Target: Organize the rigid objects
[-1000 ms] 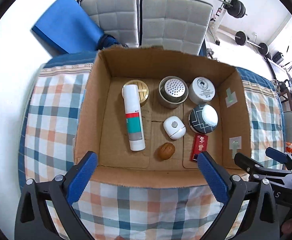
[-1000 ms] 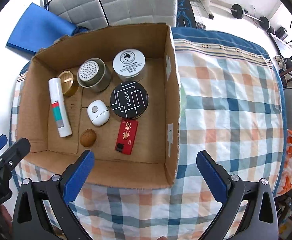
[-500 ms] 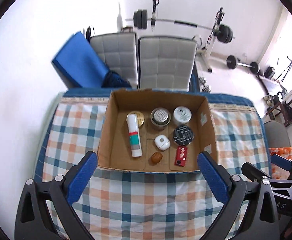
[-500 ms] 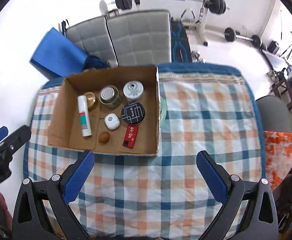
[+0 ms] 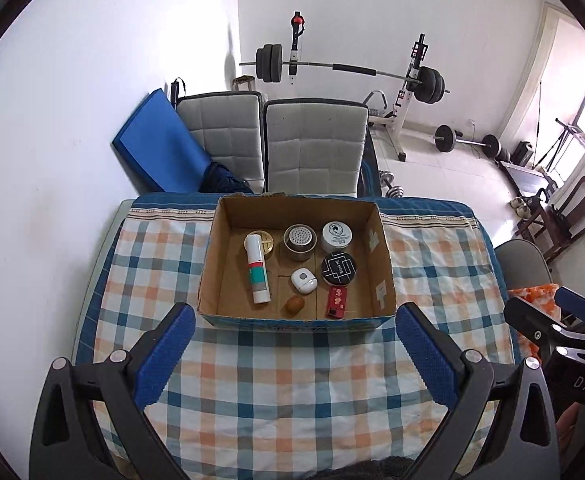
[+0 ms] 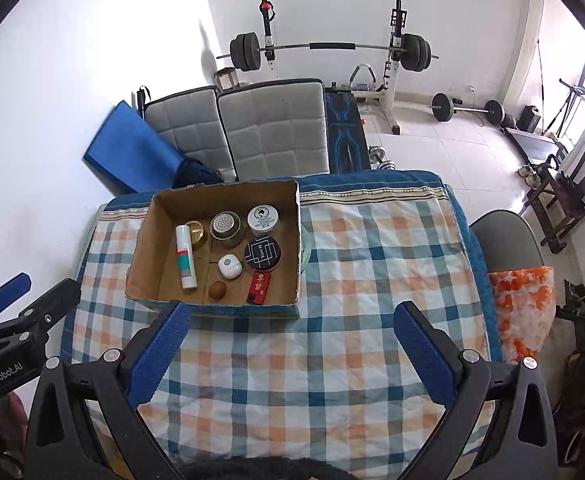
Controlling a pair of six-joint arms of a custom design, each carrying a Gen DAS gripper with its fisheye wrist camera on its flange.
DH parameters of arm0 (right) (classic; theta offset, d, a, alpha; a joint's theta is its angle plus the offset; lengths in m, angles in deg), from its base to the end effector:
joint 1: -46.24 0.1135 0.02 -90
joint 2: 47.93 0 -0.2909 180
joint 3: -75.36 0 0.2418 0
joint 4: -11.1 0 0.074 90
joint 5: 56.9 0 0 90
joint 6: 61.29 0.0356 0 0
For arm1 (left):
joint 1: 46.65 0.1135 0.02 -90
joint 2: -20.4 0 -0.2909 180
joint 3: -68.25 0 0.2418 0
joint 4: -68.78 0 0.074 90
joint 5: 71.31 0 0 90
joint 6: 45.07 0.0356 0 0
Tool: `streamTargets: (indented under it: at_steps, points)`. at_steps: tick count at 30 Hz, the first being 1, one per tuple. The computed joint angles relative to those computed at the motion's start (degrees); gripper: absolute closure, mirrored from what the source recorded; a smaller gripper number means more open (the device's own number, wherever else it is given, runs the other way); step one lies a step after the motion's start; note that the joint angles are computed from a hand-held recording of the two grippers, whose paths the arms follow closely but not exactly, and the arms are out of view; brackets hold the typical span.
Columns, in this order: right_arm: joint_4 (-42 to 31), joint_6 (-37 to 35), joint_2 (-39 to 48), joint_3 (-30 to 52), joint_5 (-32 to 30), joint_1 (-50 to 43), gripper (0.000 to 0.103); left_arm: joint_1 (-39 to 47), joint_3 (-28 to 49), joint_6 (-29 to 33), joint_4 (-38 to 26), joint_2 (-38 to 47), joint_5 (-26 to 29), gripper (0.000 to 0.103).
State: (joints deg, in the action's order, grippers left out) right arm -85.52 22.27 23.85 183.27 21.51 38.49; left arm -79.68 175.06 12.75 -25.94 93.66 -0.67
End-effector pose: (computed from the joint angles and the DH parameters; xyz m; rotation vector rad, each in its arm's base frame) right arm 0.1773 -0.0169 0.4376 -0.0398 2.6019 0.1774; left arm 0.1654 -0.0935 0.4315 -0.0926 2.5421 0.0132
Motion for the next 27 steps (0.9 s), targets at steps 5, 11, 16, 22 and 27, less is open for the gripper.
streamTargets:
  at_steps: [5, 11, 16, 22, 27]
  points:
    - [-2.2, -0.1, -1.2, 3.5, 0.6, 0.0, 0.0, -3.6, 3.5, -2.6, -2.9, 0.1, -2.8, 0.0]
    - [-3.6, -0.1, -1.6, 6.3, 1.3, 0.3, 0.0, -7.5, 6.5, -5.3, -6.4, 0.4, -6.2, 0.0]
    - [-3.6, 0.3, -2.4, 7.1, 1.0, 0.0, 0.0, -8.8, 7.5, -6.3, -6.8, 0.3, -8.9, 0.0]
    - [-1.7, 1.7, -3.7, 5.7, 4.1, 1.5, 0.0, -10.0, 6.6, -7.1, -6.5, -0.3, -10.2, 0.0]
    - [-0.4, 2.5, -4.4, 4.3, 5.8, 1.8, 0.0, -10.2, 6.4, -7.4, -7.0, -0.5, -9.8, 0.0]
